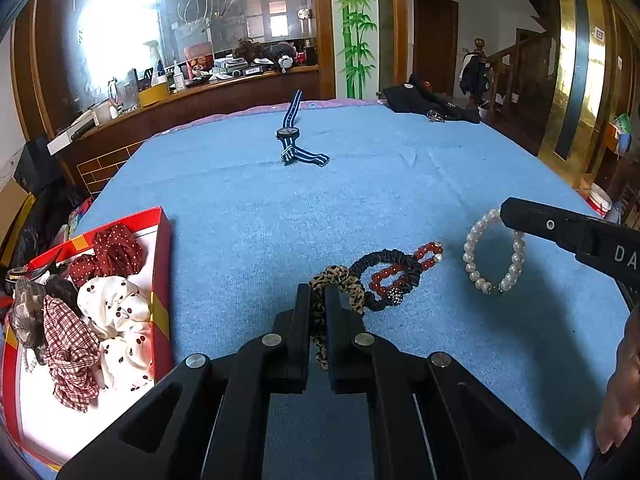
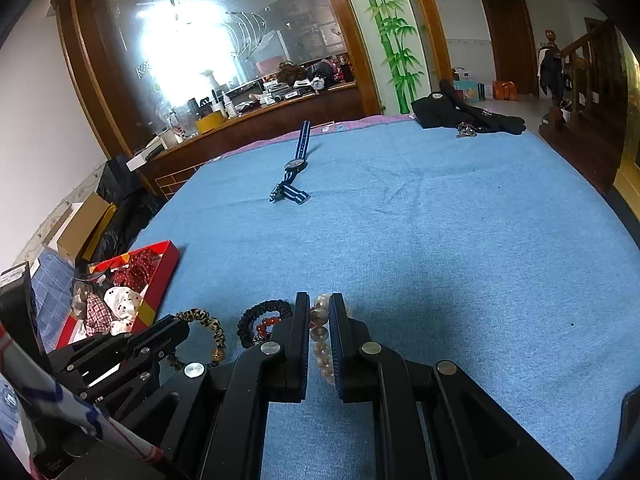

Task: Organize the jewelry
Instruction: 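Lift leopard-print bracelet with left tool while right tool lifts pearl bracelet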

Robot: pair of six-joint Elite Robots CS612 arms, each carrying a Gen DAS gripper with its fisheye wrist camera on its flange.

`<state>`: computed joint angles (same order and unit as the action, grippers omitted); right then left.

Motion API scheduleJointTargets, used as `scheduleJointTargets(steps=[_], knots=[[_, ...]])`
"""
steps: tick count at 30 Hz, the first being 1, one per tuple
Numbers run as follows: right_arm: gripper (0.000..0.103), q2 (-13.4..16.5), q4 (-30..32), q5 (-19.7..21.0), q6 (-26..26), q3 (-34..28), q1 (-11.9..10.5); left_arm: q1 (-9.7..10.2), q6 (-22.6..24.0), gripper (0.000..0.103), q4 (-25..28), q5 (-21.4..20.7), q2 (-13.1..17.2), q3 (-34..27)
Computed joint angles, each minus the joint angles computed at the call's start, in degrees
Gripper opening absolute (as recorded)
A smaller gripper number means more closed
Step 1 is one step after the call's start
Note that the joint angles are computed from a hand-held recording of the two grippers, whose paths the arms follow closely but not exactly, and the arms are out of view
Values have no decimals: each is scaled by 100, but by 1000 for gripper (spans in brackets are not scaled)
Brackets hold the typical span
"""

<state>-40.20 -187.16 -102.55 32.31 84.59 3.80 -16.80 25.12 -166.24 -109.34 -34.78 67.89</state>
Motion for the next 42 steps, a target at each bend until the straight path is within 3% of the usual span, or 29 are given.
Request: scheduleJointTargets(steps=[42], knots=[[10,-1,8,-48,108,11,-4,-2,-35,6,-103,74,6,16]])
